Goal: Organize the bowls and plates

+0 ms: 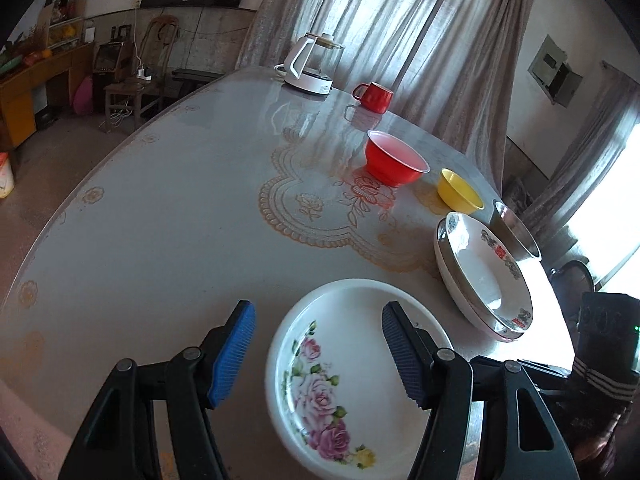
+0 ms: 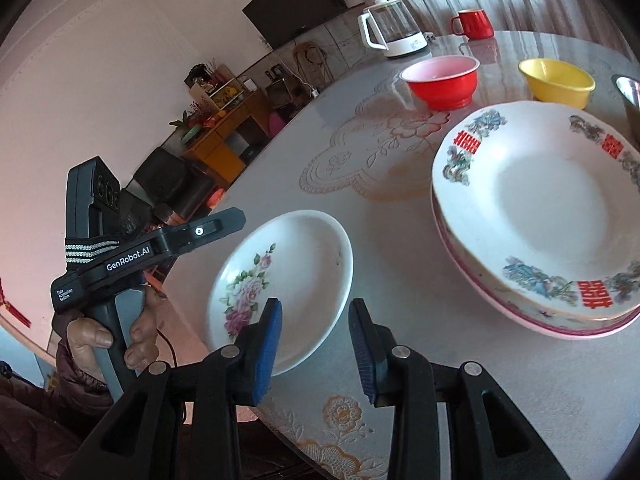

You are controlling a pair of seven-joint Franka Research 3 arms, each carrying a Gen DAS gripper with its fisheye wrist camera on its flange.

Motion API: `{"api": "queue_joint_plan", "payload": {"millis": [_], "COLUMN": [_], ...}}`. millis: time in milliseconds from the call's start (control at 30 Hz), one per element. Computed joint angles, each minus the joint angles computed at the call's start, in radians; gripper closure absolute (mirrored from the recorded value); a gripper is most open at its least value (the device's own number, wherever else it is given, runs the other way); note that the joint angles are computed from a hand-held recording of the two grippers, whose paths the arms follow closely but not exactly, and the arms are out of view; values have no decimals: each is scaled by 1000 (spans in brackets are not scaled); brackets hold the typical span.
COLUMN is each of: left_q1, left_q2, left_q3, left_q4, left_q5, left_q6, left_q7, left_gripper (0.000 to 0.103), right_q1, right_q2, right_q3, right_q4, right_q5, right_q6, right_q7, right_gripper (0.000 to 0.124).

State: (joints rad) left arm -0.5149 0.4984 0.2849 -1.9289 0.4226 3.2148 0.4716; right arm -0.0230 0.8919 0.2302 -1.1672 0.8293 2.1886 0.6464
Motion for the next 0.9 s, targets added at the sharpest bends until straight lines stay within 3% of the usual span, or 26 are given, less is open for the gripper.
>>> {"api": "queue_joint_plan", "payload": {"millis": [67,167,233,333,467,567,600,667,733,900], "left_q1": [-10,18,40,119,151,134,113,124,61,41], "left_q2": [-12,-24,-24,-15,-1,5,8,11,16,19], "left_q3": [17,-14,-42,-133,-183,-174,-154,-168,-109,-100], "left_q4": [-46,-94,-110,-107,-90,-87,-90,-95,-100,-109], "left_q5": [3,-18,-33,-54,-95,-126,-138,-149,-186,-258], "left_q6": [44,92,106,106,70,70,78,99,111,137], "left_q7": [2,47,75,110,161,182,185,202,220,270], "left_gripper": [38,45,50,57,64,75,76,79,79,75], "right_q1": [8,18,20,26,34,35,36,38,41,40], "right_q2": [21,43,56,72,88,89,91,94,96,99], "right_q3": [-4,-6,-6,-5,-3,0,1,2,2,4], "right_q4": [26,51,67,85,105,104,105,107,109,110], "right_q5": [-12,-28,-37,-48,-63,-68,-70,-75,-84,-79], "right_q6": [-20,-33,-40,-40,-35,-28,-27,-25,-34,-31], "right_q7": [25,50,63,78,84,85,84,82,75,83], "right_gripper": [90,90,90,90,90,90,90,91,93,95]}}
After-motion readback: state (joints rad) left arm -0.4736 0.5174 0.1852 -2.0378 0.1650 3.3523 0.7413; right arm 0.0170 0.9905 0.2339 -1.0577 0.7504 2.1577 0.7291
